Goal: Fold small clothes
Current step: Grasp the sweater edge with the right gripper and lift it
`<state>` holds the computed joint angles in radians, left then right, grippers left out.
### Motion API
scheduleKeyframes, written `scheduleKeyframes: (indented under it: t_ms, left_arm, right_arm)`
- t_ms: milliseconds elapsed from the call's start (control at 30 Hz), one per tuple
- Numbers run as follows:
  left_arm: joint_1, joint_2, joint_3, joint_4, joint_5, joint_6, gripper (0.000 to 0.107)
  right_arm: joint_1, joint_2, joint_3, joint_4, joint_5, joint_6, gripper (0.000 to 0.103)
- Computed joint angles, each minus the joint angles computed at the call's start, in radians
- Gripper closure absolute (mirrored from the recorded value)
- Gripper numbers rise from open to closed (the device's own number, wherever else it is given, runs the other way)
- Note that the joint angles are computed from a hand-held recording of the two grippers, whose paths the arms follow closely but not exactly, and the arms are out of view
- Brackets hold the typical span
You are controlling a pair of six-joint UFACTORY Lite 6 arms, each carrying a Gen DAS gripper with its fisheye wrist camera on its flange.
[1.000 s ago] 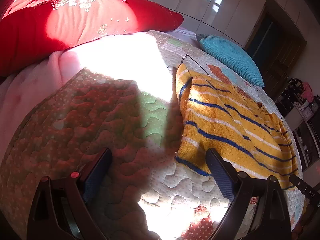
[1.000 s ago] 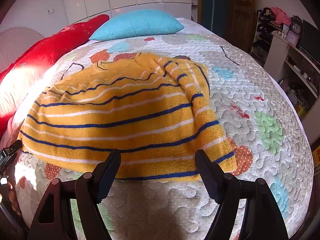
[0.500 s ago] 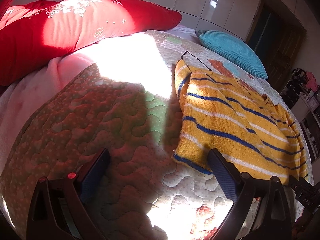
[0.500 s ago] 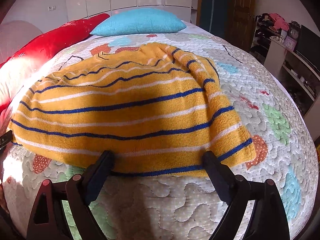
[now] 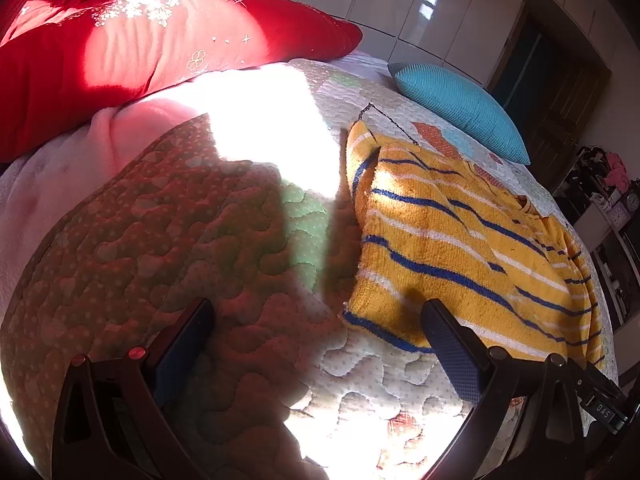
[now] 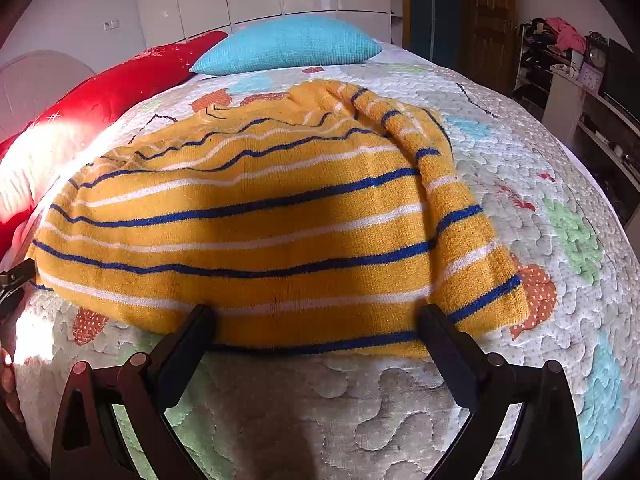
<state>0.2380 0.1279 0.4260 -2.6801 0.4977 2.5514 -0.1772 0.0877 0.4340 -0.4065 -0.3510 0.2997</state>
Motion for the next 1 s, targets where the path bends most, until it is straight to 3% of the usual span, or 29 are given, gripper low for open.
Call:
scheduleKeyframes:
  t_ms: [133, 267, 333, 433, 533, 633, 733, 933, 1000]
  left_arm:
    - [0.07, -0.046, -0.03, 0.136, 0.041, -0.131, 0.007]
    - [0.196, -0.078, -0.029, 0.385, 0.099, -0.329, 0.027]
    - [0.255, -0.094, -0.022, 0.458, 0.113, -0.382, 0.033]
    - [0.364, -0.098, -0.004, 0.519, 0.128, -0.441, 0.033]
    - [0.442, -0.059, 0.033, 0.519, 0.109, -0.444, 0.033]
    - [0.502, 0.019, 0.091, 0.575, 0.113, -0.503, 0.033]
    - [0.531, 0.064, 0.125, 0.619, 0.128, -0.555, 0.033]
    - [0.539, 0.053, 0.109, 0.587, 0.137, -0.533, 0.033]
    - [0.546, 0.06, 0.112, 0.593, 0.142, -0.537, 0.032]
  right_arm:
    - [0.096, -0.081, 0.024, 0.341, 0.17, -0.295, 0.004]
    - [0.224, -0.312, -0.039, 0.759, 0.256, -0.696, 0.006]
    - [0.332, -0.318, -0.026, 0.951, 0.264, -0.905, 0.006]
    - [0.552, -0.205, 0.027, 1.264, 0.184, -1.217, 0.006]
    - [0.812, -0.02, 0.139, 1.578, 0.016, -1.503, 0.007]
    - [0.974, 0.185, 0.295, 1.674, -0.113, -1.602, 0.007]
    - [1.051, 0.376, 0.473, 1.74, -0.222, -1.666, 0.011]
    - [1.036, 0.604, 0.827, 2.002, -0.204, -1.911, 0.029]
    - [1.03, 0.648, 0.902, 2.059, -0.199, -1.976, 0.047]
